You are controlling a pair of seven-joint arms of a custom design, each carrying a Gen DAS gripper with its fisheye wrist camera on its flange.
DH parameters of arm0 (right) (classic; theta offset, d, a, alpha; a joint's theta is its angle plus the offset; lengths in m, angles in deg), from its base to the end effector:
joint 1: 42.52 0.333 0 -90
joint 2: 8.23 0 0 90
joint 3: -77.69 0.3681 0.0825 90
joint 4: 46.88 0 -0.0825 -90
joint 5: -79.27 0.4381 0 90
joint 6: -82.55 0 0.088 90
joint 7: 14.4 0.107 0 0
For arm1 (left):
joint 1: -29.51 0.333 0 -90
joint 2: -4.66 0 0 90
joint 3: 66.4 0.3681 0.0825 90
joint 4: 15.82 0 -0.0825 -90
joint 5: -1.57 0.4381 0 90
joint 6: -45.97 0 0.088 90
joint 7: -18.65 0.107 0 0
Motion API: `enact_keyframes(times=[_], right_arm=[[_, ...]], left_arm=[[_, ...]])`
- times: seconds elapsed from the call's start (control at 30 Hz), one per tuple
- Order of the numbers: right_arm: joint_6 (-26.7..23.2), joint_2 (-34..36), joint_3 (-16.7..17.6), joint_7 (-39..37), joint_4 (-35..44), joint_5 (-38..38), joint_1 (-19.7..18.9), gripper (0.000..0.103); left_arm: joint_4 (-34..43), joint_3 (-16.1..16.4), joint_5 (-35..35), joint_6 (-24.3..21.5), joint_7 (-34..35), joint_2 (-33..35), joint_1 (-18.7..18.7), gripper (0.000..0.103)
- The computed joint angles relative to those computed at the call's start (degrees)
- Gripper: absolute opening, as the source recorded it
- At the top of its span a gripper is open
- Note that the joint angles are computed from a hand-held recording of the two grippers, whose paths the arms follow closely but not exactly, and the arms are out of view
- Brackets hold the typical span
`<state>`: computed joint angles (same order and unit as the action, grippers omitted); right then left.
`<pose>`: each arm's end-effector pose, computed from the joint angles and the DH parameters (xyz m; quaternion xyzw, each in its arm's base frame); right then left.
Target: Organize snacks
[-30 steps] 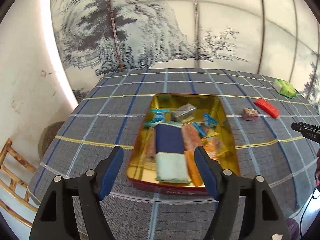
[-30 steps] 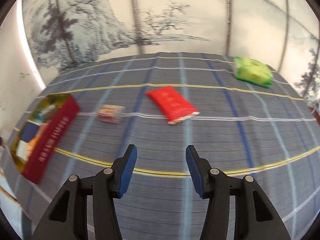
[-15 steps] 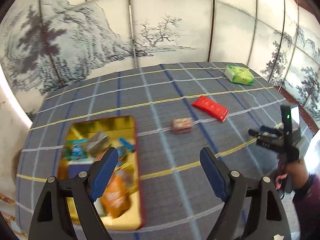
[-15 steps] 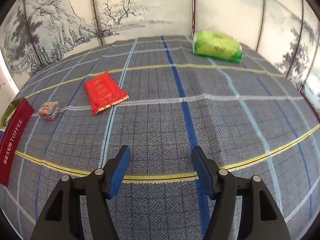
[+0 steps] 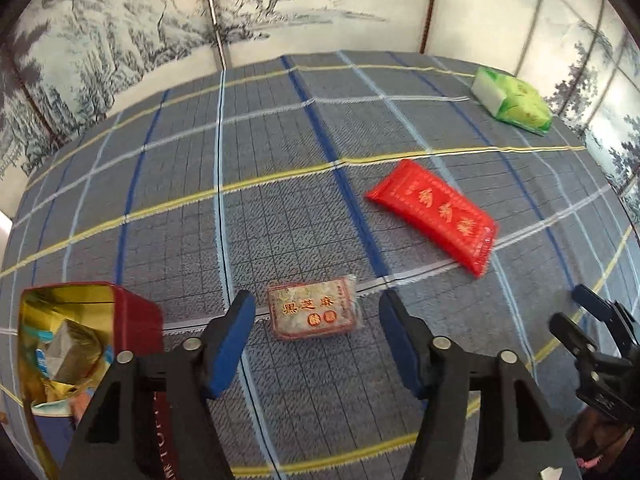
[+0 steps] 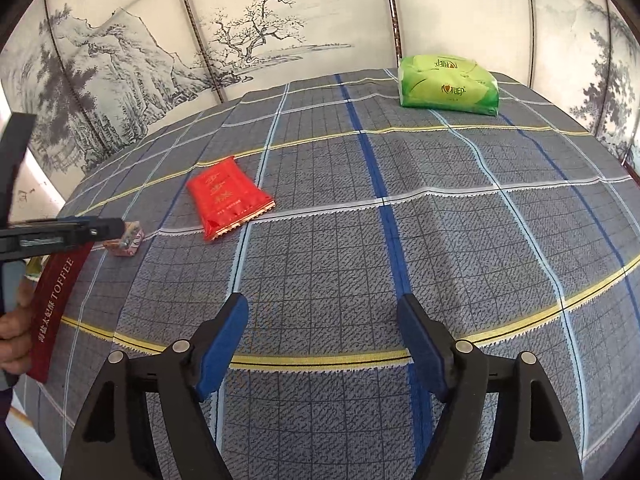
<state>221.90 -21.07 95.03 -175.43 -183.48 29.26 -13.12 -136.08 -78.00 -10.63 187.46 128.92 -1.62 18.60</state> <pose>0.3578 0.3829 0.4515 -0.4875 0.7948 -0.2312 0.2777 0.5561 -0.2344 0.5496 -0.4451 0.8607 -0.2209 0.1109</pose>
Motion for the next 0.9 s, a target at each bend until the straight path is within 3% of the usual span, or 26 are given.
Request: enact_keyframes(times=[0.1, 0.2, 0.23, 0.4, 0.5, 0.57, 0.67, 0.7, 0.9], right_arm=[[1.3, -0.5, 0.0, 1.2, -0.7, -0.8, -0.2, 0.078], [1.6, -0.6, 0.1, 1.4, -0.8, -0.9, -0.3, 0.079], [1.6, -0.7, 0.1, 1.3, -0.9, -0.9, -0.3, 0.080], [1.3, -0.5, 0.2, 0.9, -0.6, -0.6, -0.3, 0.080], [6.6, -0.7, -0.2, 2.6, -1.4, -4.8, -1.3, 0.080], [6.4, 0.9, -1.0, -3.6, 1.0, -3.6, -1.2, 0.080], [12.1, 4.2, -2.6, -10.4, 4.6, -6.7, -2.4, 0.080], [11.9, 6.0, -3.1, -14.3, 6.6, -6.0, -2.4, 0.080], [11.5, 16.6, -6.9, -38.0, 17.3, 6.1, -2.1, 0.080]], left_arm=[[0.8, -0.1, 0.7, 0.3, -2.0, 2.0, 0.2, 0.058], [0.7, -0.3, 1.6, 0.4, -2.2, 3.2, 0.0, 0.049], [-0.5, -0.4, 1.3, 2.7, -1.4, 2.6, -0.2, 0.046], [-3.4, -0.3, -0.1, 5.4, -0.2, 0.3, -0.6, 0.042], [-7.3, 0.9, -5.8, 6.9, 5.0, -4.6, -1.5, 0.042], [-9.6, 2.2, -9.6, 6.4, 8.6, -8.3, -2.3, 0.042], [-11.2, 4.2, -14.3, 3.7, 11.7, -12.7, -2.8, 0.042], [-11.5, 4.8, -15.6, 2.8, 12.5, -14.0, -2.8, 0.042], [-12.5, 7.1, -20.1, -1.2, 14.4, -18.7, -1.6, 0.042]])
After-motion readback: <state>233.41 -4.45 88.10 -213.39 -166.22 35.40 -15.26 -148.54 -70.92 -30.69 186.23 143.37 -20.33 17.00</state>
